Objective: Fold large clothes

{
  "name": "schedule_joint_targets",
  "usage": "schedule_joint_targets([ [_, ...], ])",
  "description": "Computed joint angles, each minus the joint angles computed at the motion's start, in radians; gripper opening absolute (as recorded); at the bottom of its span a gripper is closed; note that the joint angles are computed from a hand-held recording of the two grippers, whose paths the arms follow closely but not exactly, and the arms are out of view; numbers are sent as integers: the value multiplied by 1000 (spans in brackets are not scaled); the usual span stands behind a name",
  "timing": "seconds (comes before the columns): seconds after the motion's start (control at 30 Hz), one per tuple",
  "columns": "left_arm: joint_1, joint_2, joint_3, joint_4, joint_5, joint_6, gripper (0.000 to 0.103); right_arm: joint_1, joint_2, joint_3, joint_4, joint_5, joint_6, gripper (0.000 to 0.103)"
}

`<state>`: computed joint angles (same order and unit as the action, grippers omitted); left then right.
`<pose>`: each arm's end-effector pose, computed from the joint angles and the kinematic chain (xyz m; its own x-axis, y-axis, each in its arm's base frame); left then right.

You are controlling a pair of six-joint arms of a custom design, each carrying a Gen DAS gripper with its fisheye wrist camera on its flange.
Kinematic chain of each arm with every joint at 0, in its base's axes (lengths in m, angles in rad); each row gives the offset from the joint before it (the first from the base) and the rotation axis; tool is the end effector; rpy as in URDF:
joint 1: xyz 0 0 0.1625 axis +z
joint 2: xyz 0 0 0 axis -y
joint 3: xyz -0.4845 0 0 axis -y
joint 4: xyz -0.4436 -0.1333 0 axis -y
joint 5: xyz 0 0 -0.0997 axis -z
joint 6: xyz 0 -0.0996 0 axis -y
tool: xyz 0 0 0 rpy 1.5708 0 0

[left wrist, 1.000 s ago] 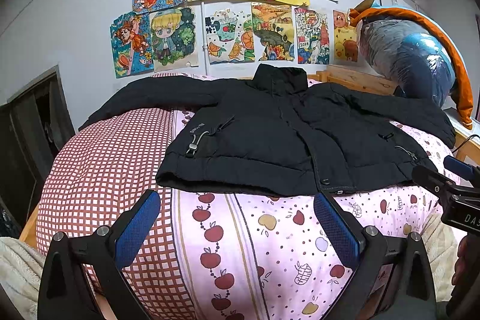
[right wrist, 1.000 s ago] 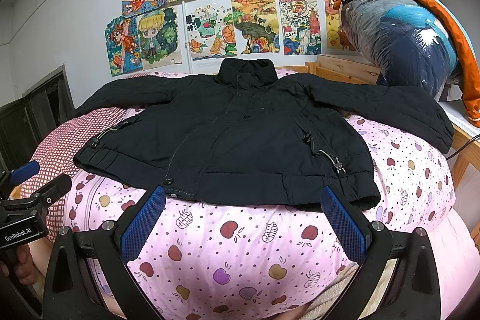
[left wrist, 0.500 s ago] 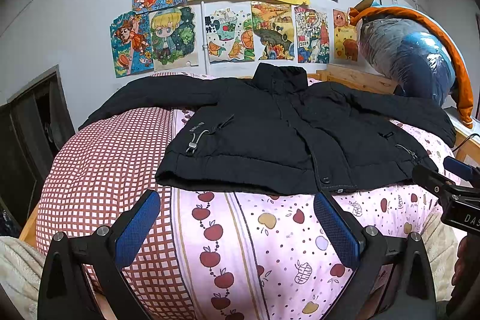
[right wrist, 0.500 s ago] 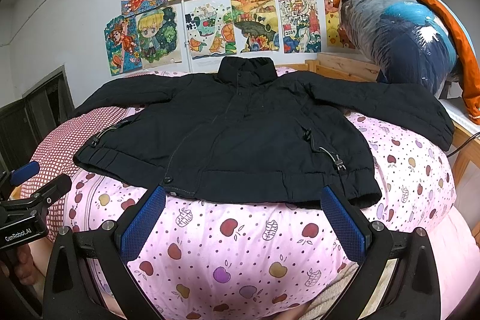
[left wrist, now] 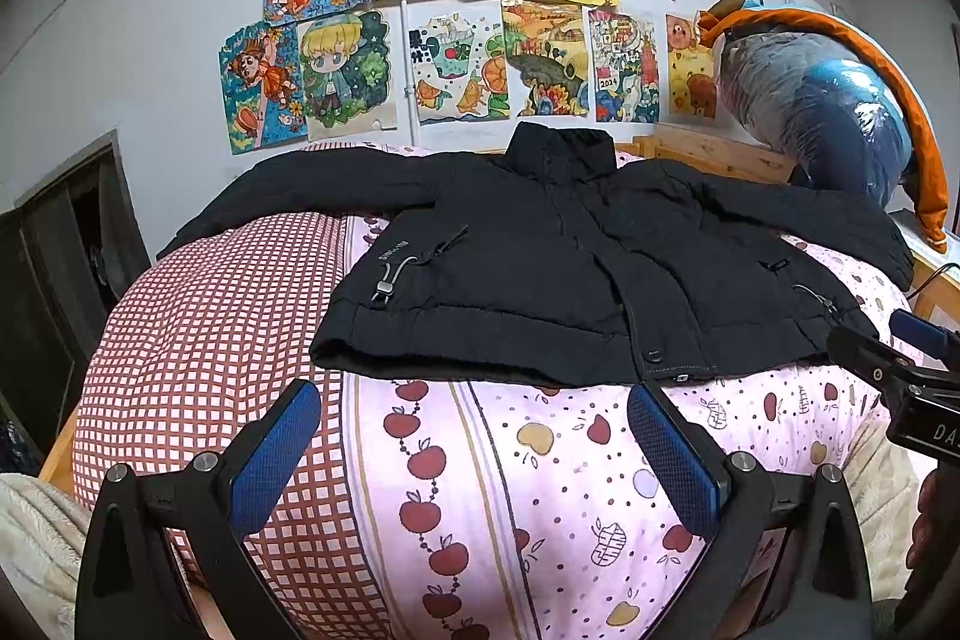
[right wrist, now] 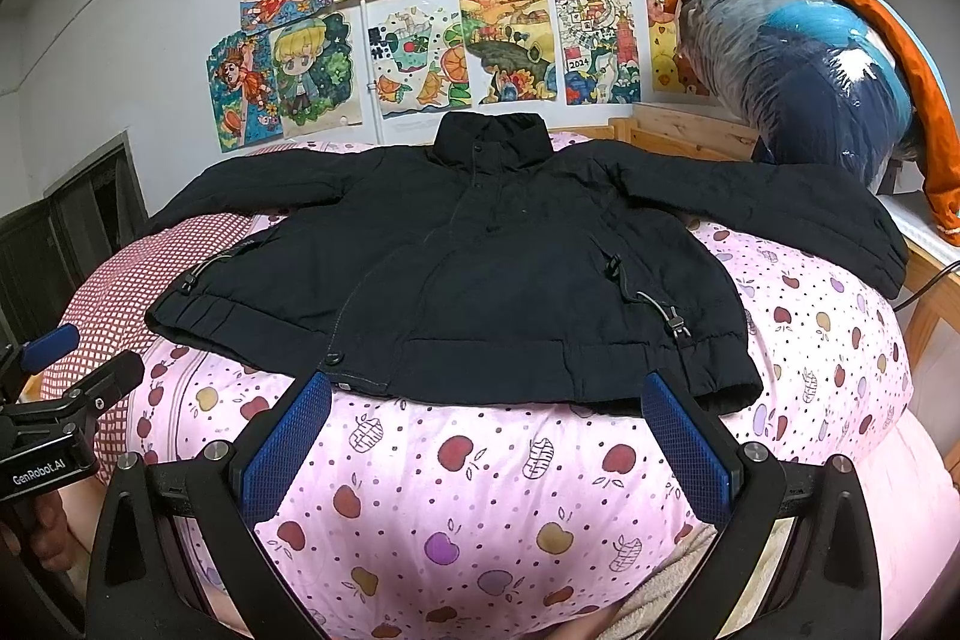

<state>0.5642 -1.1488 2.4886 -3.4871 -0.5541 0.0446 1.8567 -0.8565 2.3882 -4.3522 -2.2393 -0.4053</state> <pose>-0.2317 -0.4046 0.1831 -0.6408 0.2166 -0.7365 0.7377 0.4391 -0.5128 0.1929 -0.4023 0.1552 -0.8092 0.1958 0.5539 -0.4441 0.4135 -0.7949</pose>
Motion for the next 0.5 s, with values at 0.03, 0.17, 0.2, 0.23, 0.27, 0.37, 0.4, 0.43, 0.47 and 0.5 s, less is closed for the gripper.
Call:
schedule_joint_targets([
  [0.03,-1,-2,0,6,1,-3,103,2,-1,-1,3,-2,1,102],
  [0.17,5,-1,0,12,-3,-5,103,0,-3,-1,7,-1,6,102],
  [0.2,6,0,0,12,-3,-3,103,1,-4,-2,9,-2,8,102],
  [0.23,7,-2,0,15,-3,-4,103,-1,-2,-2,9,0,9,102],
  [0.27,11,4,-4,14,-5,-1,103,-2,-1,-1,8,0,11,102],
  [0.37,16,0,-7,28,-14,-4,103,5,-6,-2,20,-6,21,102],
  [0.4,18,2,-9,35,-16,-6,103,2,-10,-3,27,-4,24,102],
  [0.43,20,0,-12,46,-17,-10,103,3,-11,-2,30,-5,28,102],
  [0.47,23,-1,-15,61,-18,-14,103,1,-11,-2,33,-5,31,102],
  [0.5,24,1,-19,83,-16,-22,103,0,-13,-2,39,-6,36,102],
])
